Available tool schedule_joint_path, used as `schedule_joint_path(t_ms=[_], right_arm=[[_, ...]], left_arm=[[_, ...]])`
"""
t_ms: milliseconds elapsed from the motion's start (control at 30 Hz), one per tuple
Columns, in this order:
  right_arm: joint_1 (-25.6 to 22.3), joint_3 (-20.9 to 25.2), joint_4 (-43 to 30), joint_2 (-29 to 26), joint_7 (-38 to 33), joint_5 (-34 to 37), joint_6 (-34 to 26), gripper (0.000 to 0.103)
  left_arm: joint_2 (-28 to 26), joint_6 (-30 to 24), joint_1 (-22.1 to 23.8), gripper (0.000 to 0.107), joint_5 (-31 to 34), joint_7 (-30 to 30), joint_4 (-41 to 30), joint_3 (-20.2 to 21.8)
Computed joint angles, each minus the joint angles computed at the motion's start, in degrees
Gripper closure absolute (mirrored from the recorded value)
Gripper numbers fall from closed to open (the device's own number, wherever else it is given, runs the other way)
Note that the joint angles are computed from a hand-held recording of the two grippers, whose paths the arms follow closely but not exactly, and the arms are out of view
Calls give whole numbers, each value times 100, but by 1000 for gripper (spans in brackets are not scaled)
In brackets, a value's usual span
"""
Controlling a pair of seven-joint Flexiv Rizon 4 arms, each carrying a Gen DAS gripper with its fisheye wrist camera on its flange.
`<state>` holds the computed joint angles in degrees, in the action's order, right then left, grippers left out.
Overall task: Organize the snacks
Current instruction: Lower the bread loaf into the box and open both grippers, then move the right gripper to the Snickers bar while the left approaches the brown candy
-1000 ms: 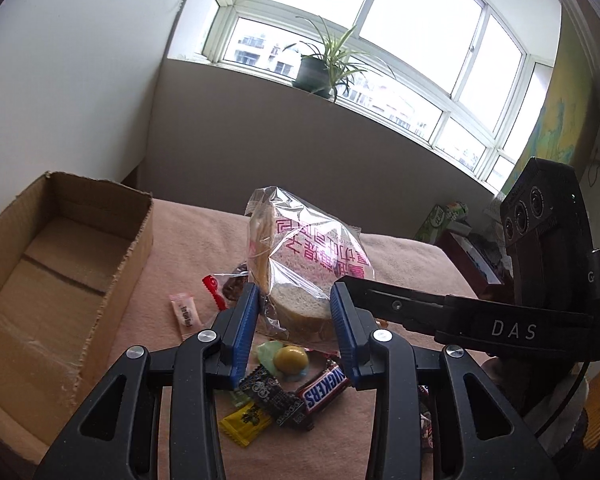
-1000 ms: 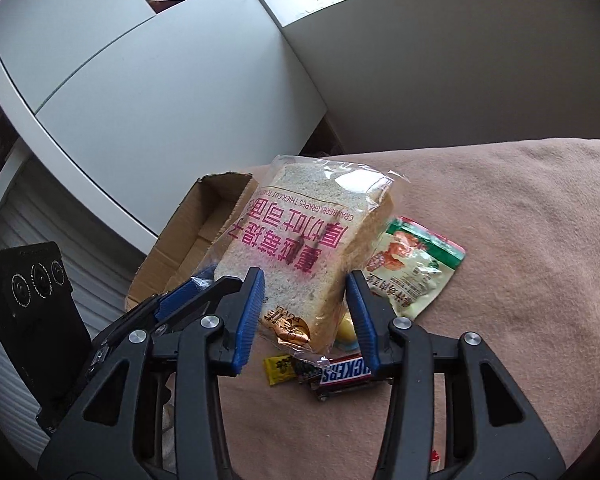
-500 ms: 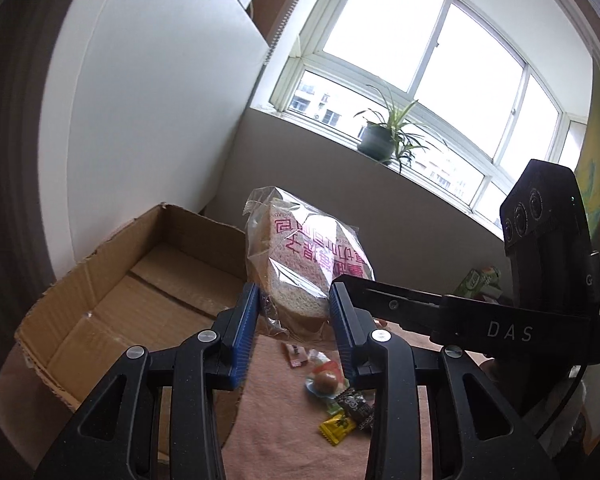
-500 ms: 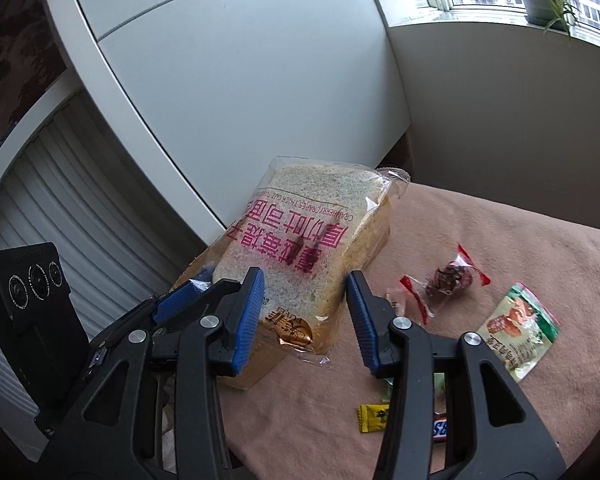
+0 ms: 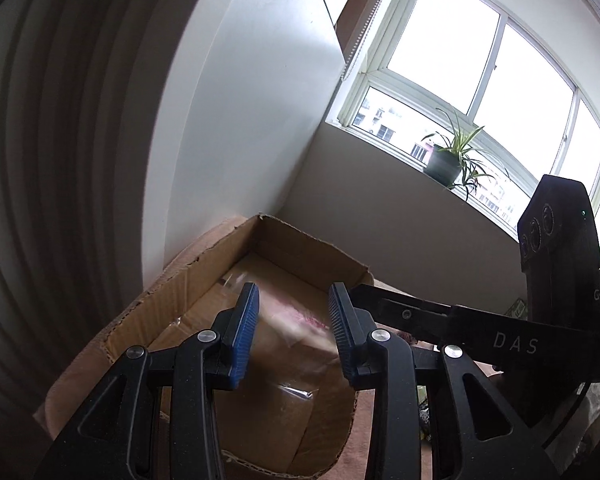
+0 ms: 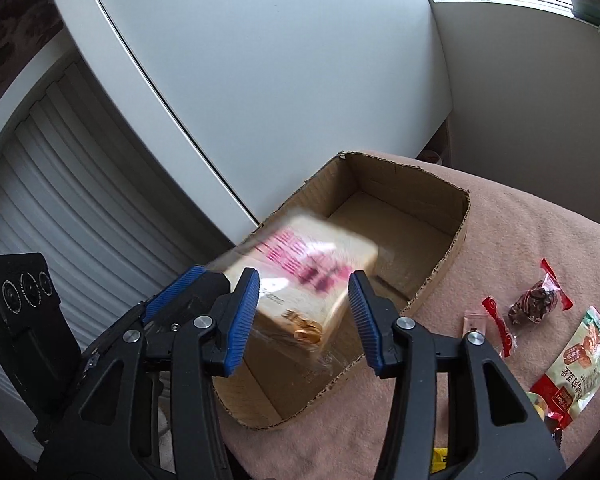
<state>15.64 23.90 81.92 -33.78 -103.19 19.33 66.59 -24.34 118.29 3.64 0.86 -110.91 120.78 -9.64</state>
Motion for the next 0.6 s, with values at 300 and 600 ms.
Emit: schedule_joint_path(t_ms=[300,600], right_arm=[[-161,-41,573,347,74,-29,669,43],[-681,-42,1377,965,79,188,1096,31]], left_arm=[[-75,60,-300,71,-55,245,-218,14],[-170,-351,239,69,632,312,-405,-876]])
